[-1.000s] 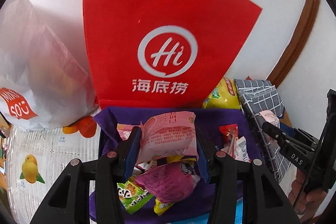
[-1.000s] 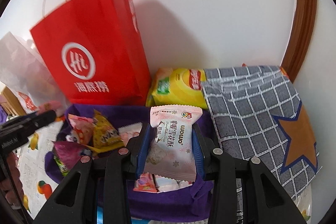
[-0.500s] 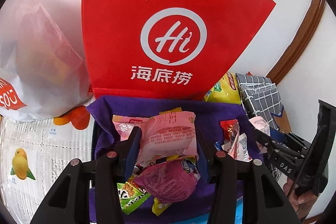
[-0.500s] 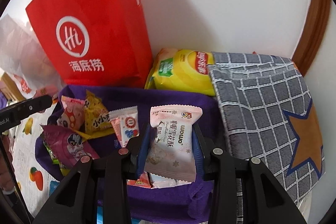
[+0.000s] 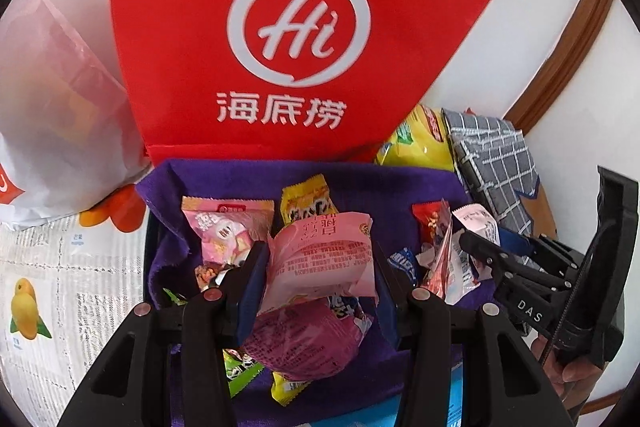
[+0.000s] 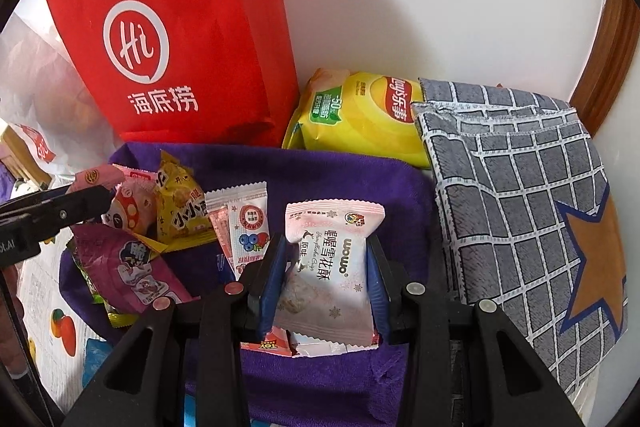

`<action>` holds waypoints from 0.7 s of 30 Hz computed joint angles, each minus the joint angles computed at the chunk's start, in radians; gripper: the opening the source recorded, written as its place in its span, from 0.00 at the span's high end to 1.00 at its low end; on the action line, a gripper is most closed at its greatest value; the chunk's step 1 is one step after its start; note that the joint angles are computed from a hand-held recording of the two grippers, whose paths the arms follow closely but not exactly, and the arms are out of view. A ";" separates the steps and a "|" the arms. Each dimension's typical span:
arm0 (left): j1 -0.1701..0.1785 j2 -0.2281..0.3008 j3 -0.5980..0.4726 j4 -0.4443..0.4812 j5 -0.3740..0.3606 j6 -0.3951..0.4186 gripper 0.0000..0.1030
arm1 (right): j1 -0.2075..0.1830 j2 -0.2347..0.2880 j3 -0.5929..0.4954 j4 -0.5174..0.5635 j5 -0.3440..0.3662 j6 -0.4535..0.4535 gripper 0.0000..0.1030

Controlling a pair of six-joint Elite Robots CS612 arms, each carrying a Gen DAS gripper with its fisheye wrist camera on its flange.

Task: Organize snacks
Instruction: 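Lower both tools onto the towel and open them to release the packets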

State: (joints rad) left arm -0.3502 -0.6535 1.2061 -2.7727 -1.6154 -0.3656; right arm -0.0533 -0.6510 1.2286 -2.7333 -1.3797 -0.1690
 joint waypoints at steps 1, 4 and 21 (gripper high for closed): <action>-0.002 0.001 -0.002 0.009 0.005 0.004 0.55 | 0.000 0.002 -0.003 0.006 -0.003 0.001 0.62; -0.003 0.002 -0.003 0.013 0.007 0.009 0.54 | 0.002 0.006 -0.009 0.015 -0.007 0.002 0.62; -0.006 0.008 -0.018 0.055 0.022 0.019 0.52 | 0.012 0.012 -0.015 0.020 -0.027 -0.022 0.60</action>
State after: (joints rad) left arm -0.3557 -0.6453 1.1879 -2.7173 -1.5937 -0.3461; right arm -0.0414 -0.6392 1.2134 -2.7133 -1.4069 -0.1913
